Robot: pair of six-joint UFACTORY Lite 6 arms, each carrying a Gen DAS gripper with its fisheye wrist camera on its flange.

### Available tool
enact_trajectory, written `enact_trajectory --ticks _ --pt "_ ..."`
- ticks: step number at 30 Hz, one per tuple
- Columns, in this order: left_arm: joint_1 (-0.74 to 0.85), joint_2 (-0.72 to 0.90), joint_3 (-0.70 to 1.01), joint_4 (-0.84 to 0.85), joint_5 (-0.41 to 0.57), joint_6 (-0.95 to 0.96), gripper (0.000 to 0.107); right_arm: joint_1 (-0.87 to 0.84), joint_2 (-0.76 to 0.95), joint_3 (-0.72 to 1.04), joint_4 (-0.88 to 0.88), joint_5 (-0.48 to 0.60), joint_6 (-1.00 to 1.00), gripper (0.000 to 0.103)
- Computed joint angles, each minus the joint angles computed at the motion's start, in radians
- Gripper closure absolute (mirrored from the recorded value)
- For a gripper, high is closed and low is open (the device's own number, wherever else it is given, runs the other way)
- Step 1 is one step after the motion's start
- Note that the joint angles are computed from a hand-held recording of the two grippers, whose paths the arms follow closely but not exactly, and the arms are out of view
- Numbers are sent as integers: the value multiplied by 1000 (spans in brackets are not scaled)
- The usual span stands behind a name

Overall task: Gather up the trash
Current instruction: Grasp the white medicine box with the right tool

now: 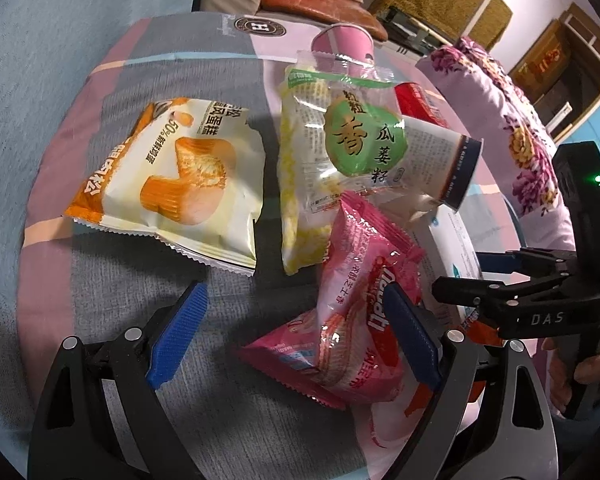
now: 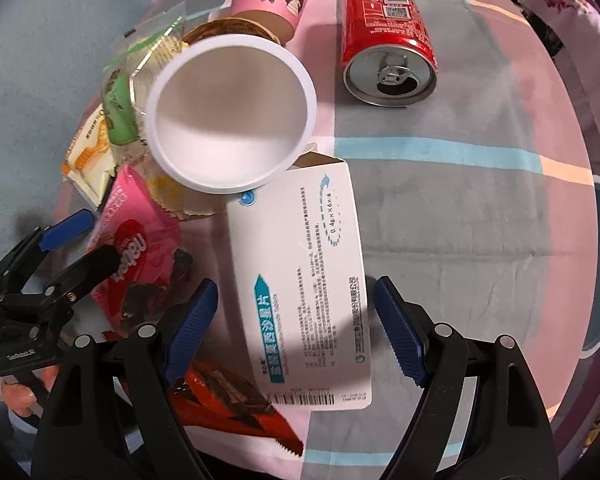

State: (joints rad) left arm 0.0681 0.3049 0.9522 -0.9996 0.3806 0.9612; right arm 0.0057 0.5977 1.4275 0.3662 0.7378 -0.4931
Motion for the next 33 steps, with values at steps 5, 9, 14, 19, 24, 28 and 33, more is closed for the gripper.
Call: enact_trajectory --ticks 5,9,14,19,24,28,33 --pt "-27 23 26 38 -3 -58 18 14 -33 -54 -4 -64 -37 42" --pt "-52 26 50 69 -2 -118 18 -30 -86 -105 24 -67 -90 45" --pt "-99 14 95 142 8 -228 17 -154 -110 -103 63 -30 -159 45" --pt "-143 43 208 168 82 -336 18 -229 -91 -46 98 -5 -191 45" --pt "-190 173 452 198 184 -525 18 -300 -45 59 136 55 -238 45" --pt "-247 320 696 341 203 -777 18 -310 0 131 140 101 -250 45" --pt "-288 491 934 552 260 -1027 18 -390 35 190 158 160 -292 45"
